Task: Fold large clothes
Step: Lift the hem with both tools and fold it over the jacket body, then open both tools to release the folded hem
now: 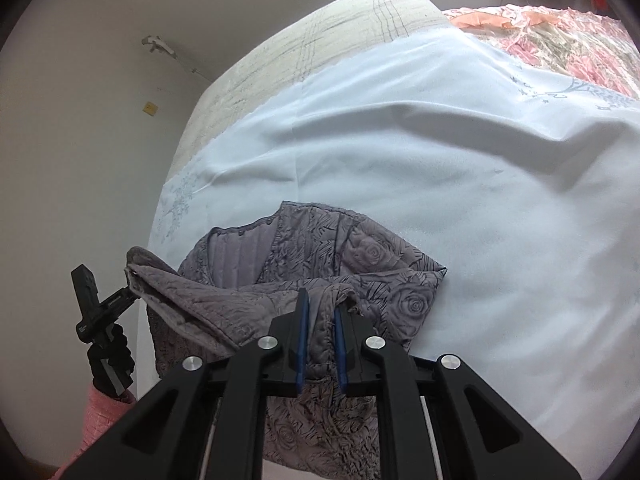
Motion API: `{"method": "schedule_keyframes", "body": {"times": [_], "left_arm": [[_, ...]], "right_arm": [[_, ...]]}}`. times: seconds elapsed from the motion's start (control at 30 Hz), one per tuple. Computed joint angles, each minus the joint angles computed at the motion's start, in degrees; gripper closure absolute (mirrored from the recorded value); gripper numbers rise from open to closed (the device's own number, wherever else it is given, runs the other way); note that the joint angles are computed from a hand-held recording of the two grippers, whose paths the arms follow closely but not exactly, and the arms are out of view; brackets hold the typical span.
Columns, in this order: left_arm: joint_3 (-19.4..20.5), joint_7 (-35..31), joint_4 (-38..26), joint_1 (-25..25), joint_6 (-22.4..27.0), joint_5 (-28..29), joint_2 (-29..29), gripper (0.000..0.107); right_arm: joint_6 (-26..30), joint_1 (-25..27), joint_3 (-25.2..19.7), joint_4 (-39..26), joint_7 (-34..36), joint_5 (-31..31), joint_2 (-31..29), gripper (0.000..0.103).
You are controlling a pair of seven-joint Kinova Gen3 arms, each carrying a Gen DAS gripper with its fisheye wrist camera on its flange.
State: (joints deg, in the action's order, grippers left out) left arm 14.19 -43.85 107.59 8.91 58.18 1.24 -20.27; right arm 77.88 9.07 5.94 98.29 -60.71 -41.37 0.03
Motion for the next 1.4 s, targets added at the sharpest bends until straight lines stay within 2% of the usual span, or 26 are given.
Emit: {"method": "schedule_keyframes", "body": {"times": [0.23,0.4,0.5,0.6,0.63,0.67,0.77,0.8,0.83,0.87,0.93,1.1,1.2,1.27,1.3,1.33,1.37,1.4], "left_arm": [[-2.9,-3.3,1.8,0.6,-2.5,2.3,1.6,0.094],[-6.8,-7.7,2.1,1.3,-2.5,6.9,1.5,0.091],[-11.3,-12.2,3.2,1.7,-2.7,12.3,-1.0,0.084],[-15.0,-15.7,4.2,1.3,-2.2,17.4,-4.4,0.07],[-15.2,-16.0,4.3,0.5,-2.1,17.9,-5.3,0.062],[-15.2,-15.9,4.4,-0.3,-1.8,18.0,-6.6,0.06],[-14.9,-15.5,4.0,-2.4,0.3,17.2,-9.5,0.06],[-13.8,-15.0,3.5,-3.2,1.6,16.1,-9.9,0.06],[-12.8,-14.7,3.1,-3.8,2.5,15.2,-9.9,0.06],[-11.8,-14.4,2.8,-4.2,3.4,14.4,-9.7,0.06],[-9.1,-13.5,2.8,-4.7,4.5,12.9,-9.0,0.06],[-5.5,-12.3,4.4,-3.9,4.1,11.3,-5.9,0.059],[-3.7,-11.3,5.5,-2.8,2.9,10.7,-4.1,0.059],[-1.6,-9.7,5.3,-2.6,2.7,9.0,-2.6,0.06],[-0.7,-8.7,5.2,-2.4,2.8,7.9,-2.2,0.061],[0.8,-7.4,4.8,-2.3,2.8,6.4,-1.6,0.072],[1.3,-6.8,4.7,-1.7,2.5,5.7,-1.3,0.088],[1.7,-6.1,4.6,-1.2,2.2,5.0,-1.3,0.092]], "right_arm": [[-1.0,0.0,-0.5,0.2,0.0,-0.3,1.8,0.089],[2.5,2.2,0.1,-0.7,1.2,-2.6,3.6,0.086],[5.1,3.9,0.4,-1.2,2.8,-4.1,3.8,0.082],[6.0,4.4,0.4,-1.4,3.6,-4.2,2.9,0.076],[6.0,4.4,0.4,-1.3,3.7,-4.0,2.5,0.073],[6.1,4.4,0.5,-1.3,3.8,-4.0,2.2,0.072],[5.8,4.9,1.1,-0.5,3.8,-5.0,1.3,0.059],[4.4,4.7,1.2,-0.1,3.5,-4.4,0.2,0.04],[2.0,4.6,1.2,0.7,3.4,-3.8,-1.4,0.013],[0.5,4.5,1.6,1.5,4.3,-4.1,-2.6,0.01],[0.2,3.2,2.8,1.8,4.3,-3.6,-3.2,0.011],[-4.1,-0.5,-0.3,3.6,0.5,4.5,-4.0,0.016],[-5.7,-2.5,-1.2,5.2,-1.9,7.3,-3.0,0.022],[-7.2,-3.8,-2.0,6.2,-3.3,9.0,-2.5,0.033],[-7.4,-4.2,-2.0,6.6,-3.1,9.0,-2.3,0.046],[-7.6,-4.5,-2.0,7.0,-2.6,8.4,-2.0,0.064],[-8.6,-4.9,-2.2,7.5,-2.8,8.7,-2.2,0.068],[-10.2,-5.1,-2.9,7.9,-3.3,9.5,-3.1,0.076]]}}
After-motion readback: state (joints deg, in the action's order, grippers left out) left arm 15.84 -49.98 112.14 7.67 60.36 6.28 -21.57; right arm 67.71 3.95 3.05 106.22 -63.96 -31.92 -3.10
